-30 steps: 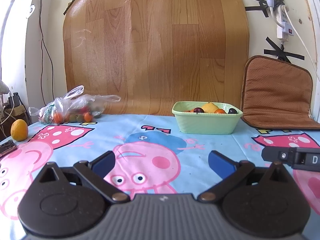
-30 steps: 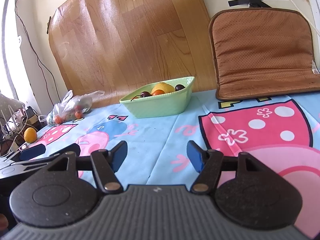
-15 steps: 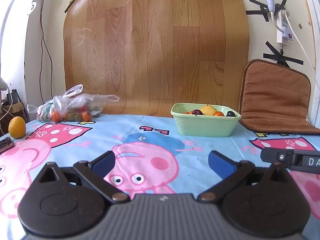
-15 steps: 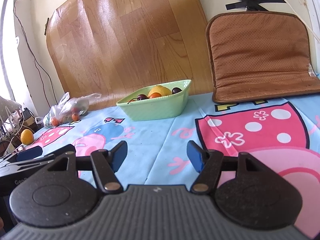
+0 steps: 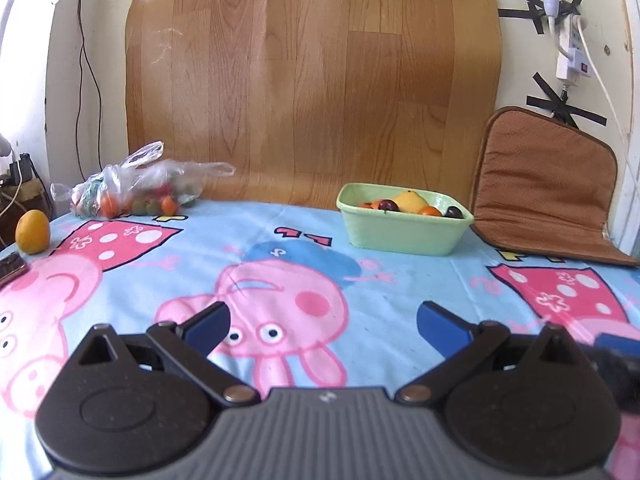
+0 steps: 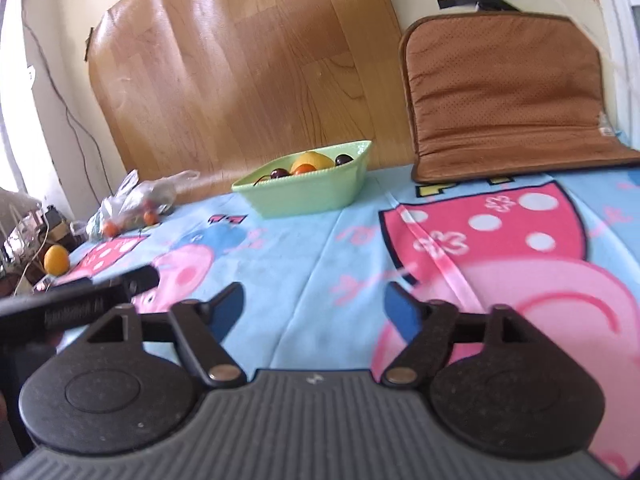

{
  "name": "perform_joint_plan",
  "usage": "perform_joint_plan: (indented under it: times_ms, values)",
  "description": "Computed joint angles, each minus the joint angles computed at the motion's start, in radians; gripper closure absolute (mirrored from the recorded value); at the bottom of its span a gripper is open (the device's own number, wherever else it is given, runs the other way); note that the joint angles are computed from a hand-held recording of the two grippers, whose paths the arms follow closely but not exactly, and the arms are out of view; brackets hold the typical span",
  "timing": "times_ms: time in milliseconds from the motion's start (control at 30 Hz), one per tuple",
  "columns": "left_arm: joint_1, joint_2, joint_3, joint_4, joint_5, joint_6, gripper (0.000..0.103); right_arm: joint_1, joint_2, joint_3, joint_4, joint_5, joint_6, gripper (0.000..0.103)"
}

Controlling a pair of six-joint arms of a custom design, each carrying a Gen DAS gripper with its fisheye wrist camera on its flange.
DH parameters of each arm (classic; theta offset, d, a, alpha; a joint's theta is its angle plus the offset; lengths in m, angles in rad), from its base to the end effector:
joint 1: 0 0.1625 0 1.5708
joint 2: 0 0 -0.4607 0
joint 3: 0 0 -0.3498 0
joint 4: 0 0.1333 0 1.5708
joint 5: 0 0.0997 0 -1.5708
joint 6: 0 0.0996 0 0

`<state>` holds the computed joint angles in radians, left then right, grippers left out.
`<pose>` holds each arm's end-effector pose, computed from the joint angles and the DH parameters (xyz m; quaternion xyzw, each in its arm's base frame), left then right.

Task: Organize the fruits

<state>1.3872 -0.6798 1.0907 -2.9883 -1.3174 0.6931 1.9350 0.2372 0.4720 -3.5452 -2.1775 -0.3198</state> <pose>0.0070 -0.8290 0.3451 0.3136 0.8127 -0.4351 0.2277 0.3640 -0.7402 -0.1031 0.0917 -0.7843 0.5695 0.2283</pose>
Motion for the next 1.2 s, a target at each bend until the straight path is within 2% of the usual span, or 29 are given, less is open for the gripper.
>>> perform_joint_plan:
  times_ms: [133,200,433,500,733,933,1200]
  values:
    - [-0.025,-0.047,0.072,0.000,0.033,-0.009,0.000,0.016,-0.093,0.190,-0.049,-0.020,0.107,0.014]
    - [-0.034,-0.067,0.108,0.000,0.051,-0.027,0.000,0.028,-0.111,0.235,-0.073,-0.042,0.137,0.014]
    - [-0.059,-0.116,0.239,-0.107,0.132,0.019,0.000,0.056,-0.122,0.320,-0.141,-0.063,0.160,0.013]
    - [-0.061,-0.136,0.264,-0.107,0.123,0.007,0.000,0.062,-0.132,0.352,-0.167,-0.059,0.167,0.013]
    - [-0.083,-0.182,0.372,-0.278,0.149,0.037,0.000,0.083,-0.154,0.443,-0.220,-0.051,0.186,0.013]
    - [-0.093,-0.226,0.440,-0.296,0.125,0.033,0.000,0.099,-0.166,0.503,-0.237,-0.045,0.192,0.013]
    - [-0.101,-0.247,0.459,-0.256,0.107,0.030,0.000,0.103,-0.168,0.520,-0.251,-0.039,0.171,0.013]
